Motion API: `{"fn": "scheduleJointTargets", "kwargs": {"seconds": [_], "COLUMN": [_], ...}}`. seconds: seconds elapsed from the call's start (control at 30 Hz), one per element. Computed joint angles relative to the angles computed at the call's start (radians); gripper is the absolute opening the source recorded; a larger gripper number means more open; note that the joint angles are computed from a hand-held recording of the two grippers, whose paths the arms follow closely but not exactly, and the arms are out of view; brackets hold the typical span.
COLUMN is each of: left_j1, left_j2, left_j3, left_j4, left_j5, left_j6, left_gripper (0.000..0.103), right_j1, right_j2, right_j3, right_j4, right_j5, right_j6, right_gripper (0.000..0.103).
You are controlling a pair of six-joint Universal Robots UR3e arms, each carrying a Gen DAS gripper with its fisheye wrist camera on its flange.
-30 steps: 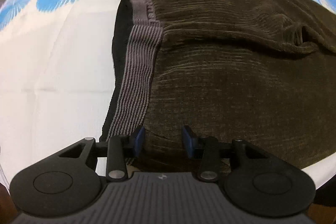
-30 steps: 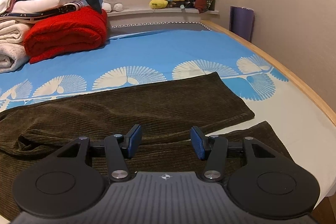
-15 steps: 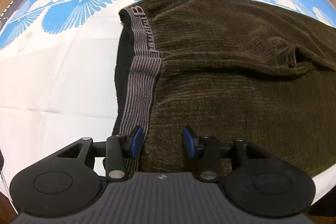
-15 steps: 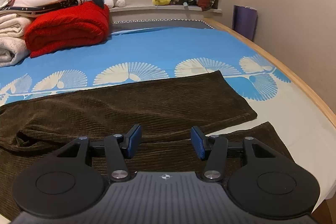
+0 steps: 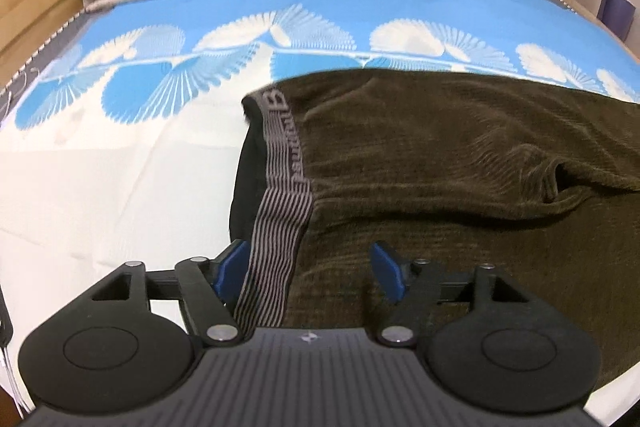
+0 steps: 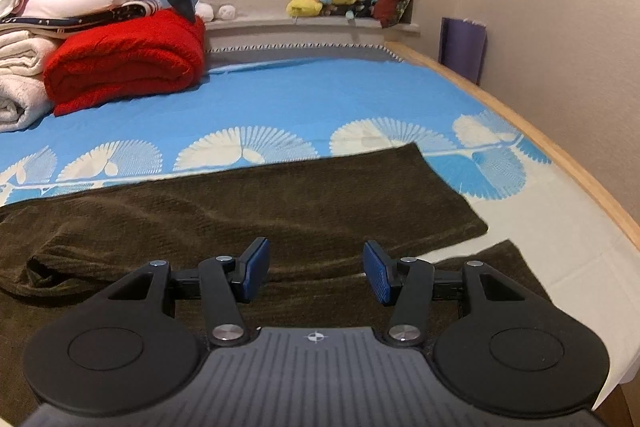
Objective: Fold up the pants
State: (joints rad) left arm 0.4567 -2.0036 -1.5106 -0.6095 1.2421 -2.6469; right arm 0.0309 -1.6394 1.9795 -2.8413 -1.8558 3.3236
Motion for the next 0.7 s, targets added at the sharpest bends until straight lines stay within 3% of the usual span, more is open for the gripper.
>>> {"fn": "scheduleJointTargets", "kwargs": {"seconds": [0.23,0.47,0.57,0.63,0.7], "left_j1": [-0.013,-0.054,-0.073,-0.084,-0.097], "left_j2": [0.016,-0.005,-0.016,-0.027,-0.033], "left_j3": [-0.051,-0.032,-0.011,0.018,0.029], "left_j4": [0.095,0.122,0.103,0.065,0.057], "left_j5": [-0.038,-0.029,-0.037,-0.037,-0.031], "left_j6": [0.015,0.017,0.026,0.033,0.038], "left_gripper": [0.074,0.071,0.053,0.015,0.003], "right_j1": [0.020,0.035,0.046,0.054,0.060], "right_j2": [0.040,0.098,0.127,0.146,0.163], "right_j3": [0.010,-0.058,-0.093,-0.114,-0.141], "right_j4": [-0.125,-0.066,-0.041,-0.026,-0.003], "right_j5": [-0.008,0.033,0.048,0.045,0.039], "right_j6": [-0.037,-0.097,-0.126,-0.139,-0.136], "right_gripper": [0.054,0.055,0.055,0.055,0.054]}}
